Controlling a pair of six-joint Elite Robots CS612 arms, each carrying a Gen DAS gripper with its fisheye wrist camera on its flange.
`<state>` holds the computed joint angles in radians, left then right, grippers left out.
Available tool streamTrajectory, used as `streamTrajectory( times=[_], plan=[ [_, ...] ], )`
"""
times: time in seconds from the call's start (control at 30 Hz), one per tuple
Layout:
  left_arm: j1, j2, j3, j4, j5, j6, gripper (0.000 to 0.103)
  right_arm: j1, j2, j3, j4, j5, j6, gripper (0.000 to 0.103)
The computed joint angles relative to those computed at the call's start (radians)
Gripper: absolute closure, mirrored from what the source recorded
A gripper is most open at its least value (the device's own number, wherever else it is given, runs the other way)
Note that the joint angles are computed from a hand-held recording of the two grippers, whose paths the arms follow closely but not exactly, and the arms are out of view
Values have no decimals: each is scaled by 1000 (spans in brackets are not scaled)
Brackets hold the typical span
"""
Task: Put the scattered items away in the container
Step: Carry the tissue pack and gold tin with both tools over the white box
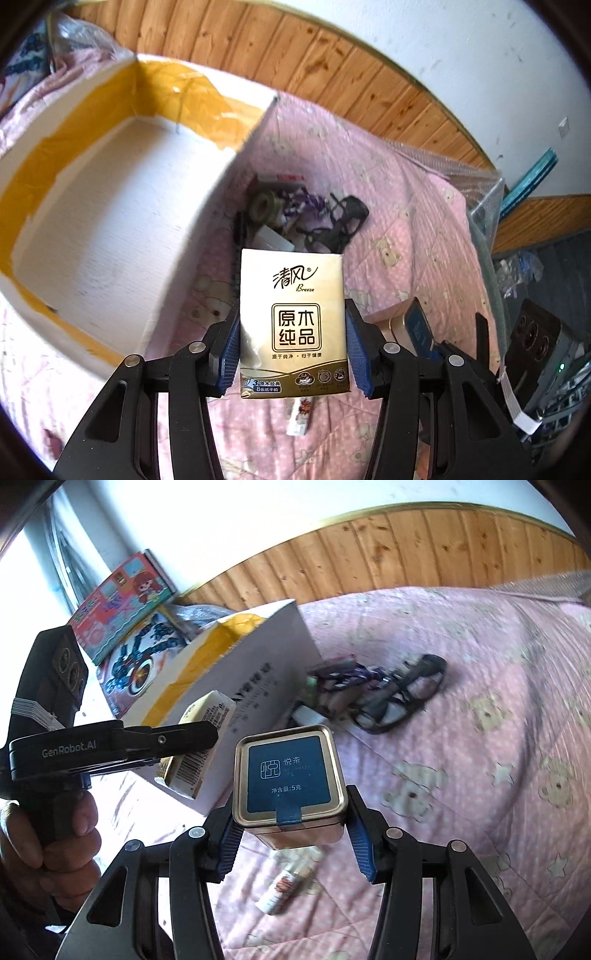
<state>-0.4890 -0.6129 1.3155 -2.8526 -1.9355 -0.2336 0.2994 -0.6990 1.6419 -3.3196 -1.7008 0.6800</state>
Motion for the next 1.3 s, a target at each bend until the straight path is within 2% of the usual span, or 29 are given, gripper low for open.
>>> streamTrajectory(
  times=[0.3,0.7,1.03,1.3],
  plan=[
    [23,-45,60,-96,-9,3,51,17,-8,-57,49,4,-84,50],
    [55,-47,49,-158,-23,-20,51,22,-13,-151,159,46,-184,50],
    [79,-39,23,-169,-22,-39,51,15,1,-232,248,101,-239,50],
    [91,-22,-19,-150,-16,-31,51,12,17,-297,302,107,-282,50]
  ],
)
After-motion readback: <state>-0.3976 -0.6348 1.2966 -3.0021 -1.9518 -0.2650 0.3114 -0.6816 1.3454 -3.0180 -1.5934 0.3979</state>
